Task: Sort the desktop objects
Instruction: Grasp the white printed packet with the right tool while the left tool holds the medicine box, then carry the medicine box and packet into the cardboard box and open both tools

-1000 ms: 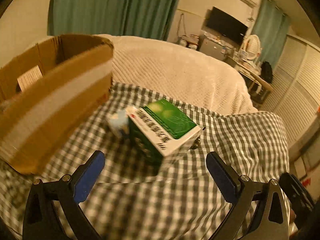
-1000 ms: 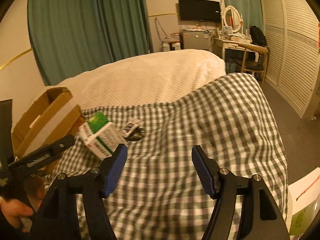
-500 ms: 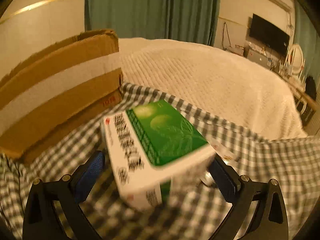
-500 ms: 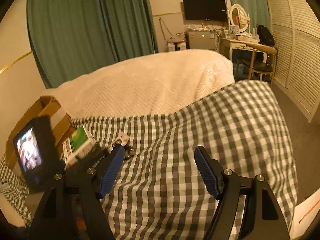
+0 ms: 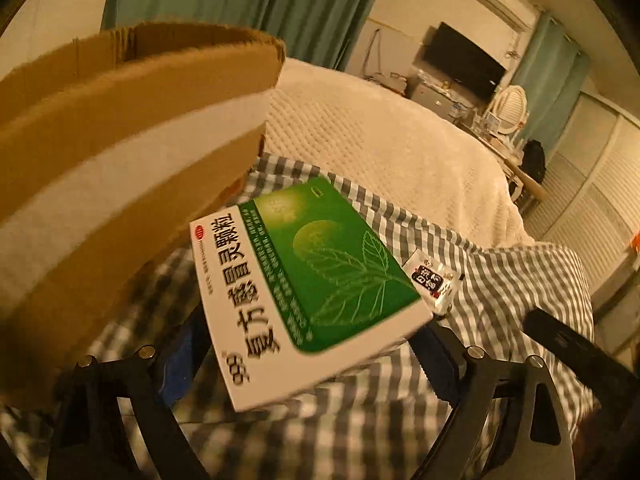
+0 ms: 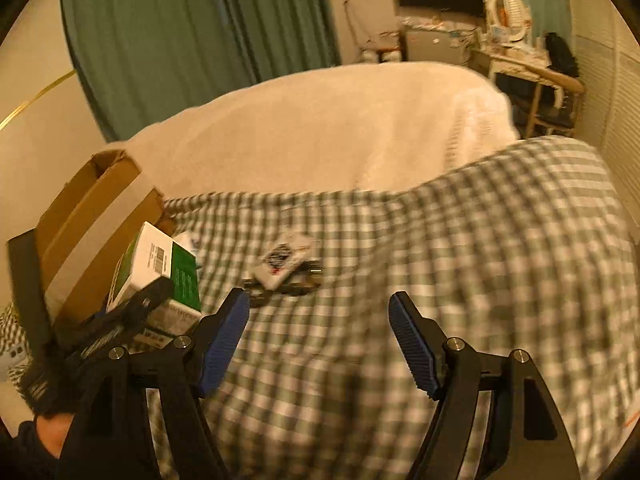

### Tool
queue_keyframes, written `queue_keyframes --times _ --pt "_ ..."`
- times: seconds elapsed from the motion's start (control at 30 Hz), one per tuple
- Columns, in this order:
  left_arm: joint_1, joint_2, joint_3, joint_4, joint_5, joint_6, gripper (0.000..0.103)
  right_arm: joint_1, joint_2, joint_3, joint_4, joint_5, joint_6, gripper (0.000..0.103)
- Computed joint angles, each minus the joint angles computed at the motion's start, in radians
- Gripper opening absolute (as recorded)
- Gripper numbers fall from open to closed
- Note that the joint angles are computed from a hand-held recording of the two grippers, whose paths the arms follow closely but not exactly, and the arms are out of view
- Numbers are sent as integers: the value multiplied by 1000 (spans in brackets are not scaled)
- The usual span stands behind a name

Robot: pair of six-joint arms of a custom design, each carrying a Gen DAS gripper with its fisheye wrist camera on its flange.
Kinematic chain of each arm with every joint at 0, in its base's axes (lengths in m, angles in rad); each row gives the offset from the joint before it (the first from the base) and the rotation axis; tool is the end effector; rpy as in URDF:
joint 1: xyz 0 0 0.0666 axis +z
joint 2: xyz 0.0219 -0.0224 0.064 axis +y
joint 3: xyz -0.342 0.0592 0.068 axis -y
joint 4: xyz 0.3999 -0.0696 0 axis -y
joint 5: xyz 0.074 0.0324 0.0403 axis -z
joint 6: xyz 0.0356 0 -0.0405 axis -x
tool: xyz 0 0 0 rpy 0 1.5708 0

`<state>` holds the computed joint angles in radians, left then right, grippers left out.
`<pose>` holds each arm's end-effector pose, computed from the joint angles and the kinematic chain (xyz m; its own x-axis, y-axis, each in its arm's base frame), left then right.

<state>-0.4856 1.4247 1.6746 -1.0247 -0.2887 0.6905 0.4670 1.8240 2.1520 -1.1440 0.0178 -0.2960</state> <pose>0.4503 -0.2266 0.5020 -0.6474 -0.3487 -0.6777 -0.1878 0.9348 -0.3016 0.5603 0.2813 0.4935 -0.7503 -0.0517 -0.6591 -0.2304 0.9549 0.1875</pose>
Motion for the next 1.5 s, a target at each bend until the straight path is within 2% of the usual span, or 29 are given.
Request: queue_keyframes --times 0.13,0.27,0.33,0.4,0.43,0.47,0.5,0.53,0.7,0.87,1.07,1.3,1.4,1.5 --pt "-16 -24 -20 30 -49 -58 92 11 153 188 -95 -36 -34 72" --pt "-25 -22 -26 58 -54 -101 92 12 301 380 -191 -17 -79 69" --pt "-25 -18 -30 65 -48 -102 92 11 351 442 -220 -13 -103 59" --pt "-18 -24 -44 78 -37 -101 91 12 379 482 -235 -1 -102 36" --pt "-15 -26 -48 83 -29 -97 91 12 379 478 -231 0 -99 27" --pt "-11 -27 -47 85 -24 -96 91 10 359 442 -208 -15 -98 12" --pt "-9 -29 -49 89 -19 -95 90 9 336 402 -184 -20 -102 5" --pt "-6 -40 -61 92 -16 -98 90 9 303 350 -155 -16 -107 3" --pt "-15 -55 -57 78 -18 -116 88 15 150 142 -46 -21 -120 0" --pt "-20 -101 -66 63 -36 -148 88 32 32 11 -2 2 -113 0" --pt "-23 -169 -77 36 -48 -148 88 62 -97 -115 50 -1 -161 0" --pt "-25 -234 -61 53 -51 -151 88 100 -171 -132 45 11 -198 0" --pt "2 -258 -42 67 -36 -150 88 121 -185 -107 32 15 -199 0" --pt "48 -267 -4 75 -24 -160 88 135 -171 -47 22 -25 -213 0"
